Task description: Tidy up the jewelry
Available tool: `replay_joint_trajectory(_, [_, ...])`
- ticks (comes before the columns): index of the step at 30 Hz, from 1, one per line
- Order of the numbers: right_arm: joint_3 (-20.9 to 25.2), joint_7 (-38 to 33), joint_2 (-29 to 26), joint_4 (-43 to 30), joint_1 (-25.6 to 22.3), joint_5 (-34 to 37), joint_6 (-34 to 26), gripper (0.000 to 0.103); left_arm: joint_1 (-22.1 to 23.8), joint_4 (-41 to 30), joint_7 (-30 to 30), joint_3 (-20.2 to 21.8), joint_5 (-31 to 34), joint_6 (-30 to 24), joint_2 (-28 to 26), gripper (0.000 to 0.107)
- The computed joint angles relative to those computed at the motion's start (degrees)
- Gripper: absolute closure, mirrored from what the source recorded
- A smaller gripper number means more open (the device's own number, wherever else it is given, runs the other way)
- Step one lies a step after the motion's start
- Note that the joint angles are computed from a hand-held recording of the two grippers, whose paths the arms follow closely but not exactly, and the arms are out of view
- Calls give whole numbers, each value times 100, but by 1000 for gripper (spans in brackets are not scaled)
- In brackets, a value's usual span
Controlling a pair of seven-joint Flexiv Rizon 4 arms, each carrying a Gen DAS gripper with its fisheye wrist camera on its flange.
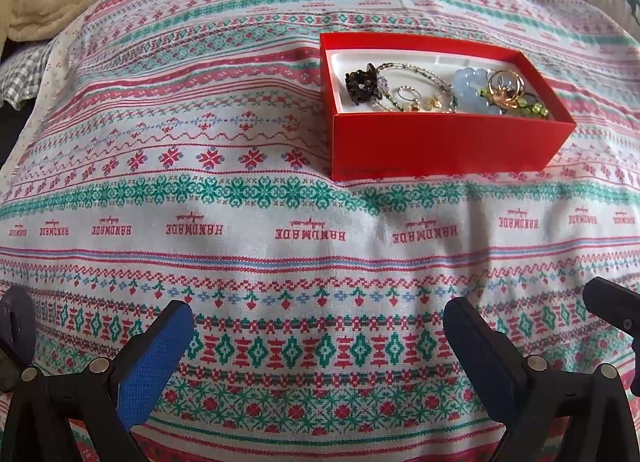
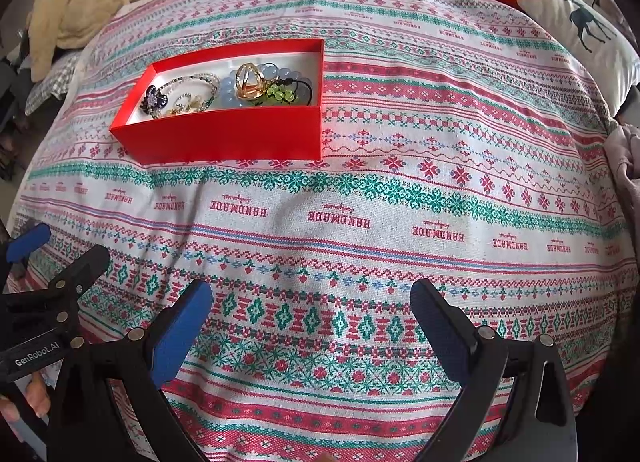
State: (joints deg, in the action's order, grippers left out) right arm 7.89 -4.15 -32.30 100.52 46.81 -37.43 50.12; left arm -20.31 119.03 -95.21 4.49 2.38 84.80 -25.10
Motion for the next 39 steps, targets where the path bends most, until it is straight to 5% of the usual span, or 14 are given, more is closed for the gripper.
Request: replay_joint_trajectory(39, [-23, 153, 36, 42, 20, -131, -35, 2, 20, -11, -31, -10, 24, -65, 12, 5])
